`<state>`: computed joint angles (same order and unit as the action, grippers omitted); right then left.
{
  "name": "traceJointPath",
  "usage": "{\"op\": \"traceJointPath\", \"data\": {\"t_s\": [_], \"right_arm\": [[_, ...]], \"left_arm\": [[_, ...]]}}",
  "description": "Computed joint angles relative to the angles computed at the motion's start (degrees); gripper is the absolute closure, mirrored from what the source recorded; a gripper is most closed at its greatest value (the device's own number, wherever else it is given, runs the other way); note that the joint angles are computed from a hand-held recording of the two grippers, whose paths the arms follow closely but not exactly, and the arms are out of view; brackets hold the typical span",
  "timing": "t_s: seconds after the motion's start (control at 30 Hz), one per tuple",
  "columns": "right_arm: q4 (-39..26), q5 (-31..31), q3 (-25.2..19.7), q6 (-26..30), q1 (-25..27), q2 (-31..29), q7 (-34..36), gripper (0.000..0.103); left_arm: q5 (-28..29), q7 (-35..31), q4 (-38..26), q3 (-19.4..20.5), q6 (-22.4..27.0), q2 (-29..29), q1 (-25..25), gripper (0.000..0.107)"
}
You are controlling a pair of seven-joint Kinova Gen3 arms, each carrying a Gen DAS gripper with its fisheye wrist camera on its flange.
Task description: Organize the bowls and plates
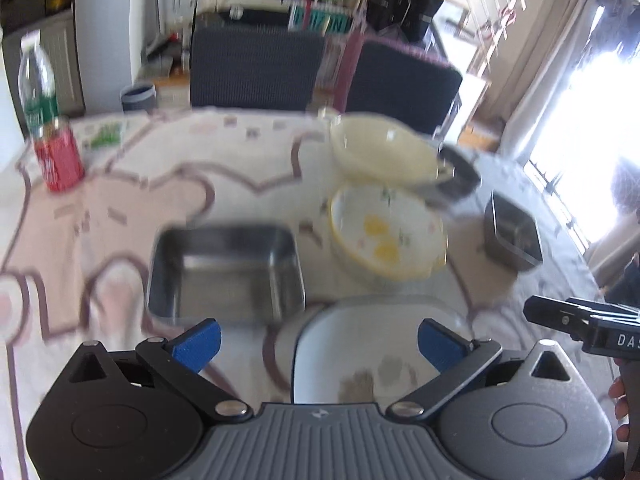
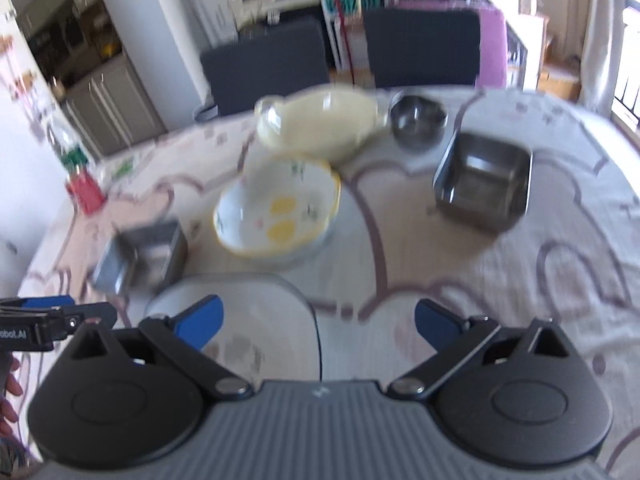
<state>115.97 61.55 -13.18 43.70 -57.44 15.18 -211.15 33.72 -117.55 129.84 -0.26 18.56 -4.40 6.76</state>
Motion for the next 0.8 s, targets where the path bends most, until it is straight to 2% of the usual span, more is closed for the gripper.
{"op": "traceJointPath", "data": {"t_s": [0.13, 0.23, 0.37, 0.43, 0.53, 0.6, 0.67, 0.8], "right_arm": [[2.0, 8.8, 2.1, -0.7, -1.2, -1.1, -7.9, 0.0], [1.2, 10.7, 0.3, -0.5, 2.2, -1.3, -8.3, 0.0], [0.9, 17.1, -0.6, -3.2, 7.7, -1.2, -9.3, 0.0], [0.2, 20.0, 0.0, -2.4, 8.3, -0.3, -9.7, 0.0], [-3.1, 19.0, 0.3, -1.4, 11.4, 1.9, -7.9, 0.0], [-4.3, 19.9, 2.4, -2.8, 12.4, 3.5, -10.9, 0.0], [-4.9, 22.5, 3.3, -5.2, 14.7, 4.9, -15.5, 0.0], [-5.0, 29.4, -2.5, -9.1, 24.6, 7.1, -24.8, 0.0]], "left_arm": [[3.6, -6.9, -2.5, 1.8, -3.1, 1.6, -1.8, 0.004], [8.0, -13.9, -5.8, -0.2, -4.9, 4.3, -0.1, 0.004], [13.8, -22.4, -10.7, 4.1, -6.0, 8.7, -5.0, 0.004], [12.8, -22.4, -13.9, 3.5, -6.7, 11.7, -4.4, 0.004], [10.1, -21.8, -19.0, 5.7, -6.9, 16.6, -6.3, 0.004], [8.8, -22.4, -22.8, 8.1, -5.9, 20.1, -8.4, 0.004], [5.6, -20.7, -27.7, 8.4, -2.8, 23.9, -8.8, 0.004], [2.7, -17.2, -34.5, 10.3, -1.5, 30.5, -9.6, 0.004]]}}
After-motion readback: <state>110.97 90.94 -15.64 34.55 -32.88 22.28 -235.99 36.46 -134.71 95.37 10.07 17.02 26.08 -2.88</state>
